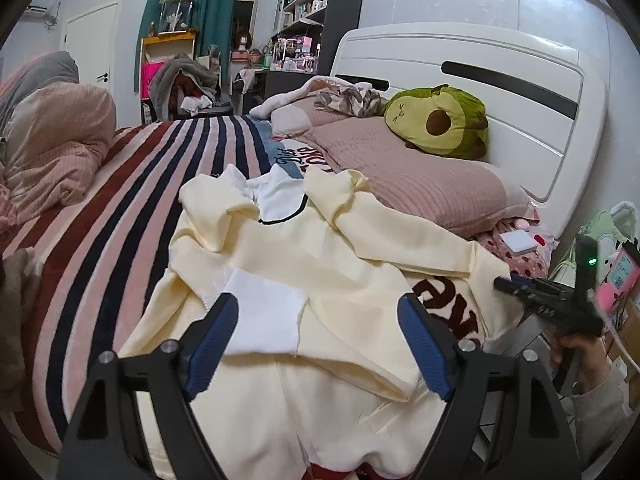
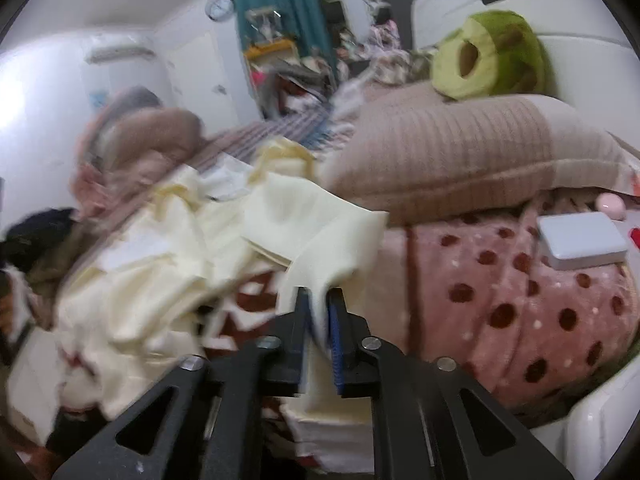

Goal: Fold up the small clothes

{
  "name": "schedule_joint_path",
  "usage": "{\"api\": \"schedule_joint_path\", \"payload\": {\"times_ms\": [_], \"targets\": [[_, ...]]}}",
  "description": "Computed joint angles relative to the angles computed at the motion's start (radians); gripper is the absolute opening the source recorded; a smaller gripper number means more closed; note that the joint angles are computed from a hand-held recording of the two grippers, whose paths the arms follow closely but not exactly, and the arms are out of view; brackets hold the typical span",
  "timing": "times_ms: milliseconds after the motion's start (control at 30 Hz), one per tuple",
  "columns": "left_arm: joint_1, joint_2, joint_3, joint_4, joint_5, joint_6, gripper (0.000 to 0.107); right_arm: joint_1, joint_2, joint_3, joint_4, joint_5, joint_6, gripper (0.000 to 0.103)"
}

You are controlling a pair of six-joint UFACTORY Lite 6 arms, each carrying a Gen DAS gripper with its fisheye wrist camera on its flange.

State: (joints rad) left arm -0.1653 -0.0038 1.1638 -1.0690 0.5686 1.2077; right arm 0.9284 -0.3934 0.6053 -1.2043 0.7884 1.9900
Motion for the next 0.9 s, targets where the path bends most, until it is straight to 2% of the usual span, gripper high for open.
{"api": "schedule_joint_path", "payload": {"times_ms": [33, 67, 133, 200, 233, 300, 333, 367, 400, 633, 800, 900], "targets": [[-0.004, 0.004, 0.003, 0.001, -0.003, -0.003, 0.079, 0.006, 0.054, 0.030, 0.029, 0.065, -0.012, 0.067], [-0.008, 0.007, 0.006, 0.007, -0.009, -0.008, 0.079, 0.002, 0.075, 0.034, 0.029, 0.089, -0.009, 0.088], [-0.018, 0.006, 0.003, 0.019, -0.028, -0.016, 0.079, -0.054, 0.062, 0.003, 0.016, 0.011, 0.000, 0.088], [-0.022, 0.012, 0.004, 0.026, -0.040, -0.023, 0.079, -0.147, 0.033, -0.040, 0.001, -0.154, 0.009, 0.088], [-0.022, 0.014, 0.004, 0.026, -0.044, -0.025, 0.079, -0.171, 0.033, -0.053, -0.017, -0.201, 0.028, 0.086], [-0.021, 0.017, 0.004, 0.027, -0.051, -0.029, 0.079, -0.156, 0.053, -0.036, -0.016, -0.181, 0.002, 0.062], [-0.019, 0.017, 0.003, 0.025, -0.052, -0.028, 0.079, -0.141, 0.061, -0.025, -0.004, -0.165, -0.018, 0.030], [-0.016, 0.018, 0.002, 0.021, -0.055, -0.024, 0.079, -0.136, 0.066, -0.013, 0.013, -0.154, -0.040, 0.009], [-0.012, 0.017, 0.000, 0.015, -0.057, -0.017, 0.079, -0.135, 0.059, -0.007, 0.025, -0.157, -0.054, 0.005], [0.060, 0.000, -0.019, -0.070, -0.016, 0.068, 0.079, -0.060, -0.022, 0.040, -0.036, -0.195, 0.014, 0.003], [0.175, -0.014, -0.038, -0.148, 0.076, 0.163, 0.079, -0.042, 0.065, 0.207, -0.140, -0.302, 0.079, 0.002], [0.260, -0.013, -0.048, -0.182, 0.149, 0.221, 0.081, -0.035, 0.191, 0.390, -0.149, -0.380, 0.032, 0.001]]}}
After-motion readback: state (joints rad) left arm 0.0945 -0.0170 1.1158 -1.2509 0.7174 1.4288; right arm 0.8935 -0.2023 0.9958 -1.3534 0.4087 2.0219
